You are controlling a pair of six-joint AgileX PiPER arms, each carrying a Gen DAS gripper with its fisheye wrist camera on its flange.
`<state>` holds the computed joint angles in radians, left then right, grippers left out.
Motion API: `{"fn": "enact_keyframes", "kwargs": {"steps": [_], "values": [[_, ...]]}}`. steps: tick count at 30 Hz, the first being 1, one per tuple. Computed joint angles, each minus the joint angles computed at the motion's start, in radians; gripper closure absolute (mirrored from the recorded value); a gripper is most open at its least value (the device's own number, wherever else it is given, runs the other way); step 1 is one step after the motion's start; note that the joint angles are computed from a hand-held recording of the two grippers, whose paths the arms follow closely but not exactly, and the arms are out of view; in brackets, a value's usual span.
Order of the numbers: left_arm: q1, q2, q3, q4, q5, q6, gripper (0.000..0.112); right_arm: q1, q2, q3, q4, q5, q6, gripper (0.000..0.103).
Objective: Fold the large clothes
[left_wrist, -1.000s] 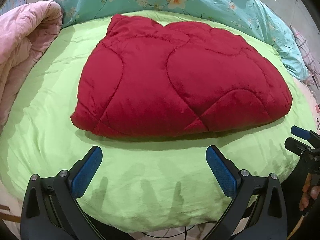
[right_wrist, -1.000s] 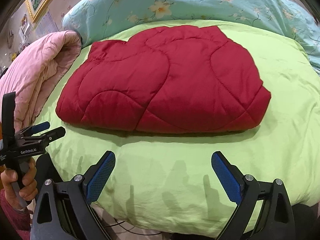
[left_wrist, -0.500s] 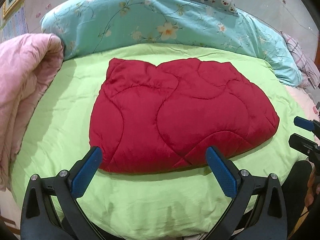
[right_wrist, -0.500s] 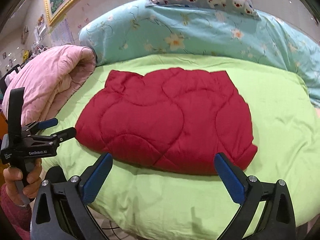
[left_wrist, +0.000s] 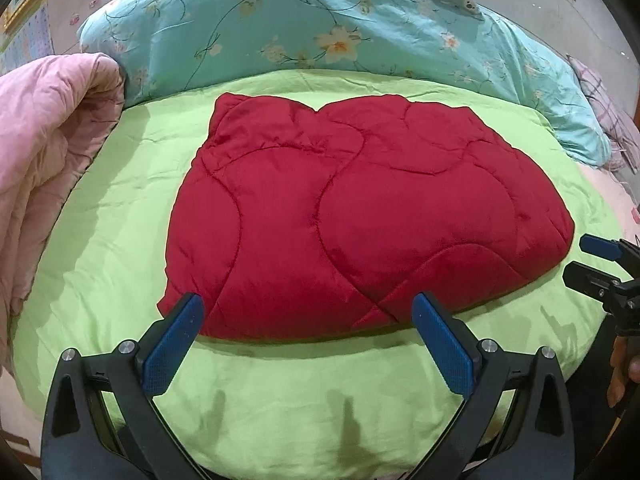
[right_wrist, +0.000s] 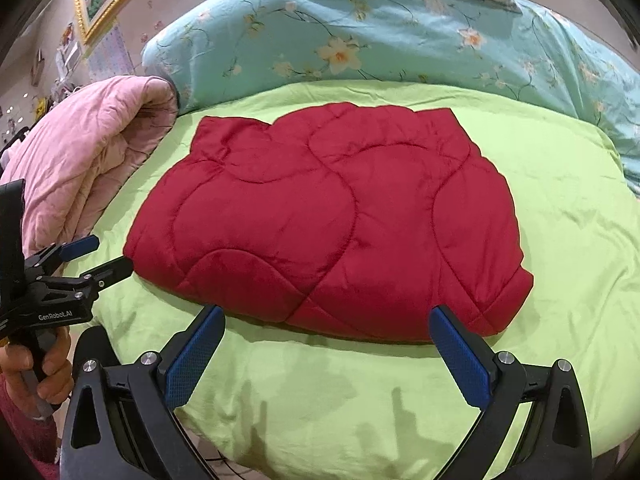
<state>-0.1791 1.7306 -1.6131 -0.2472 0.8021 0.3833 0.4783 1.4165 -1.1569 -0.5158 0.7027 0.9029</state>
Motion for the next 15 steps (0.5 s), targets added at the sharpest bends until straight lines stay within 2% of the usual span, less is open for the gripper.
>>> {"fn": "enact_keyframes", "kwargs": {"steps": [6,15], "values": [[-0.023,0.047,-0.060,0.053,-0.008,-0.043,0.009,-0.045,0.027,-0.008,0.029,-0.035,-0.038,0.001],[-0.035,0.069,-0.122,0.056,0.004,-0.063,0.009,-0.066,0.074,-0.065,0.064,-0.049,-0.111,0.001]]}}
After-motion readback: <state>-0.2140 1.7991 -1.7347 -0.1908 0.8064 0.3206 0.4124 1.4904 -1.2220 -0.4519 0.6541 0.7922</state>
